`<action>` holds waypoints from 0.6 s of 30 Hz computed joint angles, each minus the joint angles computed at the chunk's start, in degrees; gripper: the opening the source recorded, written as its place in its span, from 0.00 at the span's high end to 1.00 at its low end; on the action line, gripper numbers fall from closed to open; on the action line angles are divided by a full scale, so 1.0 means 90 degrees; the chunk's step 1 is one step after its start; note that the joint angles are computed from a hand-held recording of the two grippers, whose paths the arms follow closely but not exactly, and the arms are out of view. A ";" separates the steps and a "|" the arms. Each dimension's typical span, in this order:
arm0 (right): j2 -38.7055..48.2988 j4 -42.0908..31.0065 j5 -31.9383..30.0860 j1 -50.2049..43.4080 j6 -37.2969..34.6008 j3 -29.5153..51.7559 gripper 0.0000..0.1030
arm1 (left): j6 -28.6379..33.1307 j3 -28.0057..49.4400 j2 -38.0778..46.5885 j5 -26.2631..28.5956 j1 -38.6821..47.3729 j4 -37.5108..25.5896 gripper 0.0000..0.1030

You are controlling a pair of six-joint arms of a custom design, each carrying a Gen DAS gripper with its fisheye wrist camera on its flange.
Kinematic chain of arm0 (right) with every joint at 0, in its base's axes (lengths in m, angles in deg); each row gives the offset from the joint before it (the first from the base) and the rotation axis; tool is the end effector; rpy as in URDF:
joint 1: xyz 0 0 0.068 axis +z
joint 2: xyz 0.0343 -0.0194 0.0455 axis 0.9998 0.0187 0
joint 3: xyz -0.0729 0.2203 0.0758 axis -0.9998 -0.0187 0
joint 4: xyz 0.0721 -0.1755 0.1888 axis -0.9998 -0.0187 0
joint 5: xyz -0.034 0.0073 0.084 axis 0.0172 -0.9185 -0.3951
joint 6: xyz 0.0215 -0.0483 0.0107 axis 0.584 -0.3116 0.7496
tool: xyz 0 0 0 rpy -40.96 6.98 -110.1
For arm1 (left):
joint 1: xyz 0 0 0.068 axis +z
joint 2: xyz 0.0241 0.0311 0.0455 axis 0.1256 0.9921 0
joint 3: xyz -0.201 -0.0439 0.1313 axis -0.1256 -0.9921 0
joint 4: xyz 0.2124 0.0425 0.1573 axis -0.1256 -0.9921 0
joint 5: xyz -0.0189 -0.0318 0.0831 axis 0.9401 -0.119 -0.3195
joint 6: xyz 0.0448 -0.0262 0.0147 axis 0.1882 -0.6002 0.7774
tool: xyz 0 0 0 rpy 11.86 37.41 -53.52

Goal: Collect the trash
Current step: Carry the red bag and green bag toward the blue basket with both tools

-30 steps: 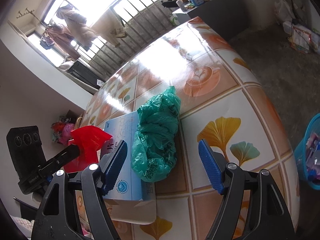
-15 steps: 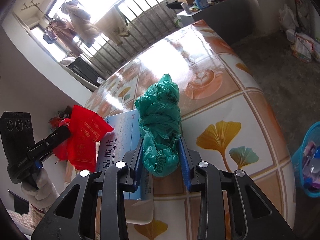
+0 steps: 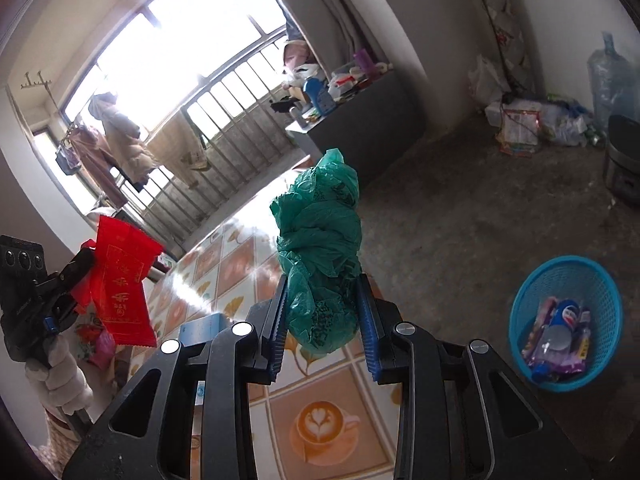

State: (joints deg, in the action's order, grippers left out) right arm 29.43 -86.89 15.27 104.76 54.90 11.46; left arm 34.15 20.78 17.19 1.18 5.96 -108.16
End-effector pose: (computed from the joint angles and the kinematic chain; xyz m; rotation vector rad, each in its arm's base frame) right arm 0.1652 0.0597 0.3471 0.0643 2.3138 0.8032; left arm 0.1542 -0.0243 0.4098 0.2026 2.1167 -0.7919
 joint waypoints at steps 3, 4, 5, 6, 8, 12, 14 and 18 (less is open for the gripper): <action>-0.0469 -0.0487 -0.0569 -0.1500 -0.0395 -0.0305 0.71 | -0.0574 0.0354 0.0938 -0.0830 -0.1631 0.0639 0.96; -0.0589 -0.0676 -0.0663 -0.1978 -0.0563 -0.0431 0.71 | -0.0681 0.0527 0.1338 -0.1047 -0.2031 0.0751 0.96; -0.0639 -0.0889 -0.0699 -0.2430 -0.0782 -0.0523 0.71 | -0.0757 0.0740 0.1776 -0.1255 -0.2402 0.0835 0.96; -0.0658 -0.1053 -0.0698 -0.2792 -0.0961 -0.0626 0.70 | -0.0804 0.0960 0.2229 -0.1373 -0.2721 0.0925 0.96; -0.0572 -0.1219 -0.0900 -0.3492 -0.1232 -0.0884 0.70 | -0.0921 0.1417 0.3139 -0.1572 -0.3246 0.1077 0.96; -0.0372 -0.1257 -0.0931 -0.4441 -0.1524 -0.1480 0.70 | -0.1041 0.2790 0.5136 -0.1717 -0.3919 0.0933 0.96; -0.0131 -0.1102 -0.0934 -0.4710 -0.1541 -0.1670 0.70 | -0.1010 0.3676 0.6155 -0.1820 -0.4147 0.0699 0.96; 0.0448 -0.0712 -0.0810 -0.5049 -0.1601 -0.1935 0.69 | -0.0972 0.5893 0.8273 -0.2095 -0.4486 0.0046 0.96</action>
State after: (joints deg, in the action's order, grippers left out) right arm 33.46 -93.30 7.99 59.33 40.49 -5.96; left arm 25.40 73.82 91.64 -17.68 -34.42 -107.74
